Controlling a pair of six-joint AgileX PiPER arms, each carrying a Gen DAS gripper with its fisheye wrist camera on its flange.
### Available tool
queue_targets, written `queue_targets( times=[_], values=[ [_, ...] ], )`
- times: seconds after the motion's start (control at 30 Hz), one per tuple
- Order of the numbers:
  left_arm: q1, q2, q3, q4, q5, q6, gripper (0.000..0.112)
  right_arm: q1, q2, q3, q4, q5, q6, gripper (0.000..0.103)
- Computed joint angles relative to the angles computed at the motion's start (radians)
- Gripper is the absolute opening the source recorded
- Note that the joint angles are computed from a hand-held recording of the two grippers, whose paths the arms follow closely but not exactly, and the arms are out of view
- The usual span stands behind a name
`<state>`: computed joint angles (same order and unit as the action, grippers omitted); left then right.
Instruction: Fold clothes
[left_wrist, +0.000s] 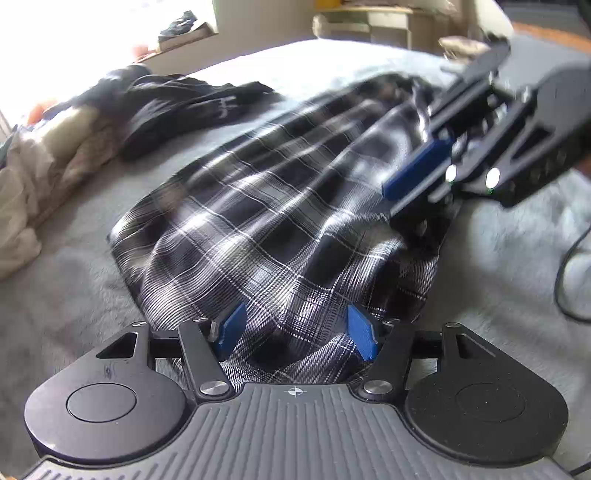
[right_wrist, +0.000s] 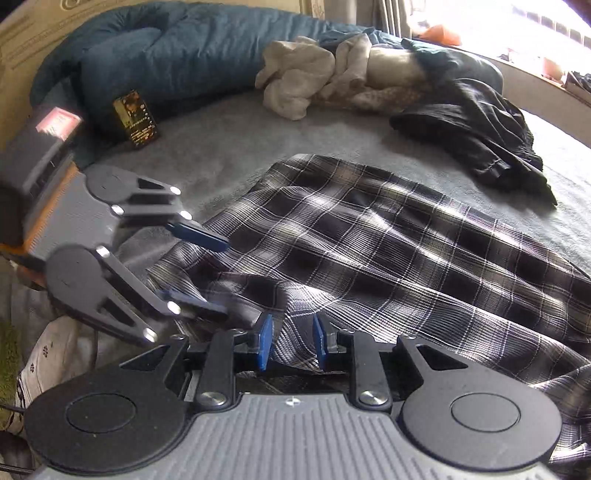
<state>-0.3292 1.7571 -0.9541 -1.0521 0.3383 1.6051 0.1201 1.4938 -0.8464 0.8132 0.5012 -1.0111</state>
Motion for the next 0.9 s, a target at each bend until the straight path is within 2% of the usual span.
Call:
queue_targets(
  times=[0.27,0.47,0.63,0.7,0.8,0.9],
  values=[
    [0.033,0.018,-0.036,0.010,0.116,0.093,0.059,-0.045,0.016,0.004,0.041,0.019,0.027,0.026],
    [0.019,0.048,-0.062,0.057,0.112,0.069,0.059,-0.055,0.043,0.005,0.076,0.011,-0.016,0.026],
    [0.021,0.040,-0.062,0.044,0.119,0.079,0.035,-0.081,0.041,0.019,0.119,0.009,-0.055,0.026],
    [0.017,0.025,-0.046,0.012,0.094,0.116,0.016,-0.096,0.039,0.020,0.133,0.015,-0.067,0.026],
    [0.015,-0.007,-0.018,-0.078,0.050,0.197,0.009,-0.129,0.031,0.027,0.204,0.048,-0.139,0.026],
    [0.014,-0.036,0.024,-0.308,-0.008,0.412,0.009,-0.173,0.026,0.037,0.296,0.111,-0.231,0.026]
  ],
)
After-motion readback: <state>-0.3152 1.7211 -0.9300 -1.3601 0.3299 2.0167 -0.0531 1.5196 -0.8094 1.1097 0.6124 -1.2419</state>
